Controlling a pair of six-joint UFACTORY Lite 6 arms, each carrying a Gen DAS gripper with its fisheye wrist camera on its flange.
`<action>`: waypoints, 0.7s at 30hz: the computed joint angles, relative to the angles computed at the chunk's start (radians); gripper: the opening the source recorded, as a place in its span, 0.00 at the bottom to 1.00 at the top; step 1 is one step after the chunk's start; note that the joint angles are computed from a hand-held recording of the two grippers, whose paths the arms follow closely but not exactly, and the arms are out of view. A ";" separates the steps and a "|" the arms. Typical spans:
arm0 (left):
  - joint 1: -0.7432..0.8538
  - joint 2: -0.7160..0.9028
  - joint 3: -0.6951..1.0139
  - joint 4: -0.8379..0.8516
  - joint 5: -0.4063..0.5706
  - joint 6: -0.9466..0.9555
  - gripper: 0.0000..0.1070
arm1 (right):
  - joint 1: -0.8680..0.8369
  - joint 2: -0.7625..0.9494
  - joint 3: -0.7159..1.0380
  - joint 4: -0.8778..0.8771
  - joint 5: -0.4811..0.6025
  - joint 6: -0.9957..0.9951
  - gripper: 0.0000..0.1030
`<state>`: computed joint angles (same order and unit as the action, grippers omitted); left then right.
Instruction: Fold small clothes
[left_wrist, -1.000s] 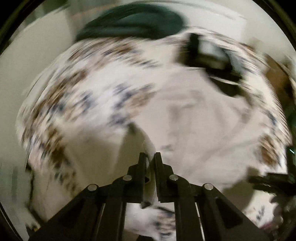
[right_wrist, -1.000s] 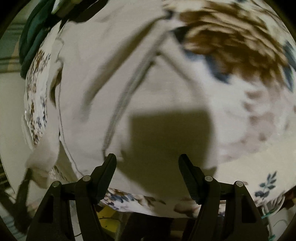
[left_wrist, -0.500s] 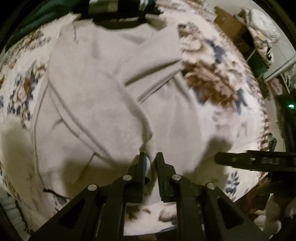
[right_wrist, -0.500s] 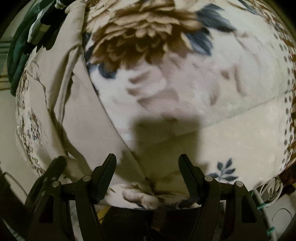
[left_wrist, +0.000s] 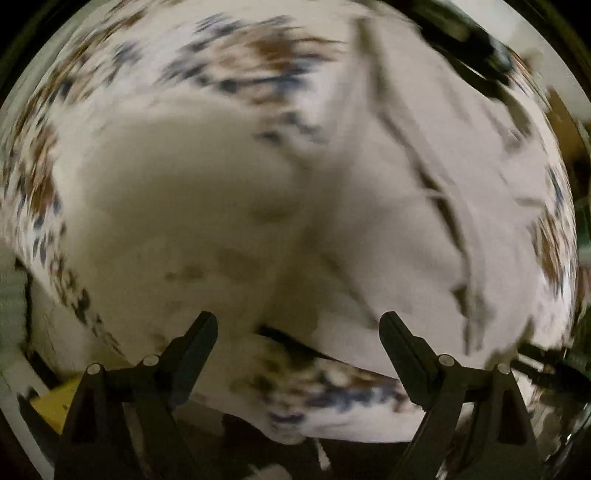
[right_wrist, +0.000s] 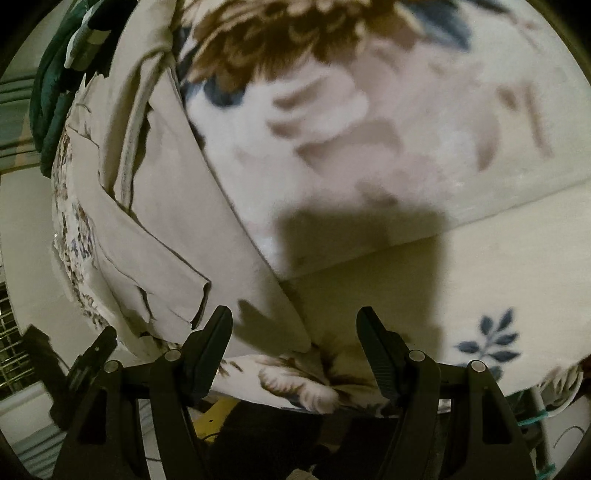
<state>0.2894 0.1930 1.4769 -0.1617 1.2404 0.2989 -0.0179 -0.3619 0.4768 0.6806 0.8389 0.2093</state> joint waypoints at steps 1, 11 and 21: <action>0.024 0.018 0.006 0.000 -0.010 0.001 0.83 | 0.005 0.018 -0.013 0.038 -0.021 -0.035 0.70; 0.014 0.062 -0.096 -0.038 -0.071 0.106 0.44 | 0.094 0.146 -0.063 0.304 -0.138 -0.221 0.70; -0.027 0.020 -0.030 0.052 0.054 0.086 0.02 | 0.202 0.130 -0.027 0.355 -0.128 -0.092 0.05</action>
<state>0.2622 0.2130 1.4470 -0.1094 1.2947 0.3852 0.1840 -0.2321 0.4502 1.0352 0.7104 0.1169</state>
